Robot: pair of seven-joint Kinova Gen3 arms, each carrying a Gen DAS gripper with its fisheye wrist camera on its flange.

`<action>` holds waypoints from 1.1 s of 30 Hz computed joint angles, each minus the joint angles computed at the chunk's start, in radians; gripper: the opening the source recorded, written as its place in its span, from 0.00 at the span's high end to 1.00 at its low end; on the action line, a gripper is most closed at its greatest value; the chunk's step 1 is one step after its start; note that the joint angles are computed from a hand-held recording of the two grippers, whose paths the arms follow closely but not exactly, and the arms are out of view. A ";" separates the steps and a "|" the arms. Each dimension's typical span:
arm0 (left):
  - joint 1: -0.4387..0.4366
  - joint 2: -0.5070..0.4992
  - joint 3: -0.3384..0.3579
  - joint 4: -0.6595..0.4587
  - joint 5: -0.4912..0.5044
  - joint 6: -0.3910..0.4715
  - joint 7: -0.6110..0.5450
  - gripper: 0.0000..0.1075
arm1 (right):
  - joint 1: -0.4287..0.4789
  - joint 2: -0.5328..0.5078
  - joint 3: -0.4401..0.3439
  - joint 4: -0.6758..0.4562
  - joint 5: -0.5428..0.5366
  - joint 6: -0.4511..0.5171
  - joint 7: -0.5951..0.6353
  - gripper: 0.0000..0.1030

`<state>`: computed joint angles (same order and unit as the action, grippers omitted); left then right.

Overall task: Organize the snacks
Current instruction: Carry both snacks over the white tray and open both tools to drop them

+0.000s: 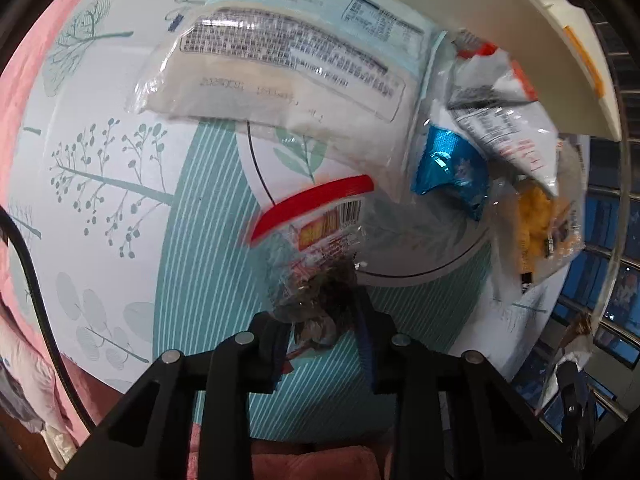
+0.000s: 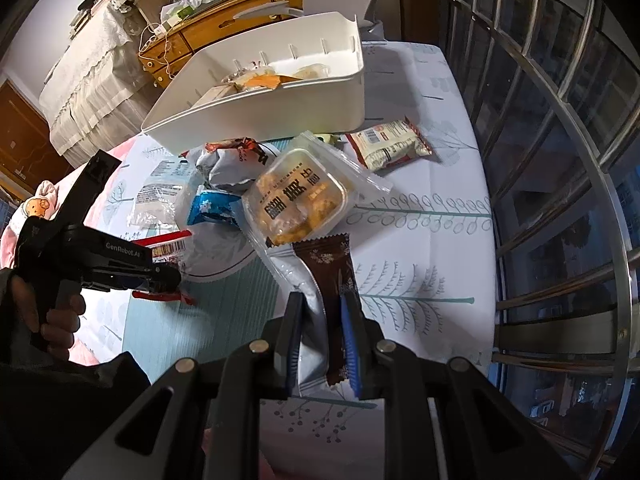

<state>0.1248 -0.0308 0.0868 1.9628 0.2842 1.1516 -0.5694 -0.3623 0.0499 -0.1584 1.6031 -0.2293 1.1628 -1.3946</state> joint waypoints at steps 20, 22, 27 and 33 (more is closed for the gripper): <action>-0.133 -0.113 -0.095 -0.239 -0.032 0.347 -0.264 0.82 | -0.105 0.123 -0.038 -0.228 0.040 -0.068 -0.109 0.81; -0.145 -0.112 -0.100 -0.287 -0.052 0.383 -0.301 0.82 | -0.111 0.143 -0.038 -0.259 0.037 -0.075 -0.118 0.81; -0.176 -0.085 -0.114 -0.412 -0.083 0.433 -0.404 0.82 | -0.140 0.198 -0.032 -0.350 0.072 -0.085 -0.159 0.81; -0.215 -0.057 -0.133 -0.472 -0.100 0.362 -0.506 0.82 | -0.164 0.267 -0.019 -0.459 0.095 -0.083 -0.229 0.81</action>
<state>-0.0907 -0.0878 -0.0458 1.4907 0.1841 1.5137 -1.0753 -0.5263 0.3166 -0.1776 1.1445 -0.1346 1.0793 -1.6235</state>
